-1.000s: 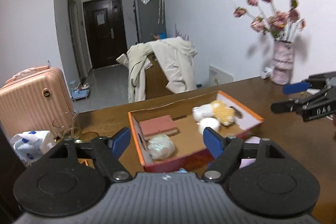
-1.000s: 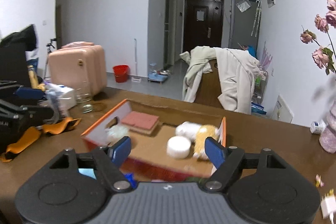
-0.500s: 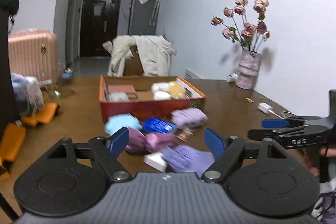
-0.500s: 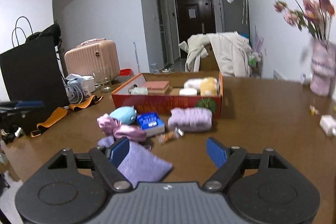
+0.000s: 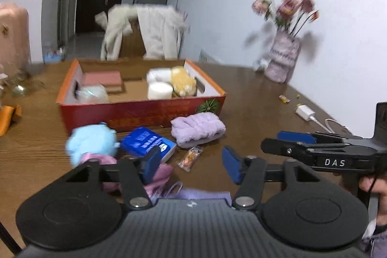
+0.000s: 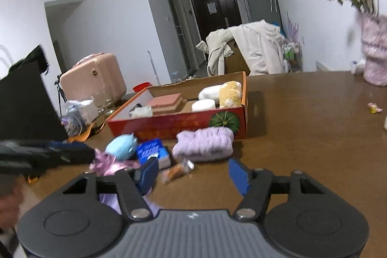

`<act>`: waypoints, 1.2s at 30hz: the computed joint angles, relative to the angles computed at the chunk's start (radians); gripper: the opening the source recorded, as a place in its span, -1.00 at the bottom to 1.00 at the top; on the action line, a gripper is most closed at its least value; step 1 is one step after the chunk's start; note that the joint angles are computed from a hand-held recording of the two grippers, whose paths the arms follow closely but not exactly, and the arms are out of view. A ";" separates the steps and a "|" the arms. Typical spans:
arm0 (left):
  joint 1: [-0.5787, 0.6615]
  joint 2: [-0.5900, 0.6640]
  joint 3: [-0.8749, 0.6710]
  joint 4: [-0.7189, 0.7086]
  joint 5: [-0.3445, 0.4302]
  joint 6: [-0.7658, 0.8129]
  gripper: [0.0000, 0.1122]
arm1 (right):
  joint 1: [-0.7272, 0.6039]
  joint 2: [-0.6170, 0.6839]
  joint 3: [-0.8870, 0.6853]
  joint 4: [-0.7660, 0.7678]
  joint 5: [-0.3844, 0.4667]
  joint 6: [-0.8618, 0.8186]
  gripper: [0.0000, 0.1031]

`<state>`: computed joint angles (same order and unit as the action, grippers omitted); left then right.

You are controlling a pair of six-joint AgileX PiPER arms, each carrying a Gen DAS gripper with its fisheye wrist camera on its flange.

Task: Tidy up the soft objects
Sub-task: 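Close the right tool on the lavender fuzzy headband and lift it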

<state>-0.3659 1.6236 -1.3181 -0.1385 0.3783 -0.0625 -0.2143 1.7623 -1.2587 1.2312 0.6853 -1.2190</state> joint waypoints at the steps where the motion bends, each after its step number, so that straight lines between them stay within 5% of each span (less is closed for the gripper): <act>1: 0.007 0.074 -0.084 -0.019 0.035 0.002 -0.17 | 0.008 0.058 -0.070 -0.017 0.007 0.039 0.16; 10: 0.039 0.526 -0.665 -0.053 0.288 -0.056 -0.16 | 0.075 0.521 -0.671 -0.289 0.067 0.493 0.11; 13: 0.054 0.583 -0.728 -0.107 0.323 -0.027 -0.18 | 0.065 0.586 -0.730 -0.277 0.123 0.522 -0.14; 16: 0.067 0.596 -0.718 -0.172 0.310 0.004 -0.30 | 0.056 0.597 -0.717 -0.226 0.141 0.478 -0.42; 27: 0.057 0.569 -0.672 -0.181 0.256 0.043 -0.61 | 0.059 0.557 -0.644 -0.190 0.099 0.395 -0.60; 36: 0.016 0.173 -0.237 -0.318 0.060 0.235 -0.61 | 0.023 0.140 -0.142 0.139 0.040 0.024 -0.60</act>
<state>-0.3501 1.7970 -1.5552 -0.4568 0.4385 0.1729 -0.1908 1.9024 -1.4002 1.3700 0.7255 -1.1952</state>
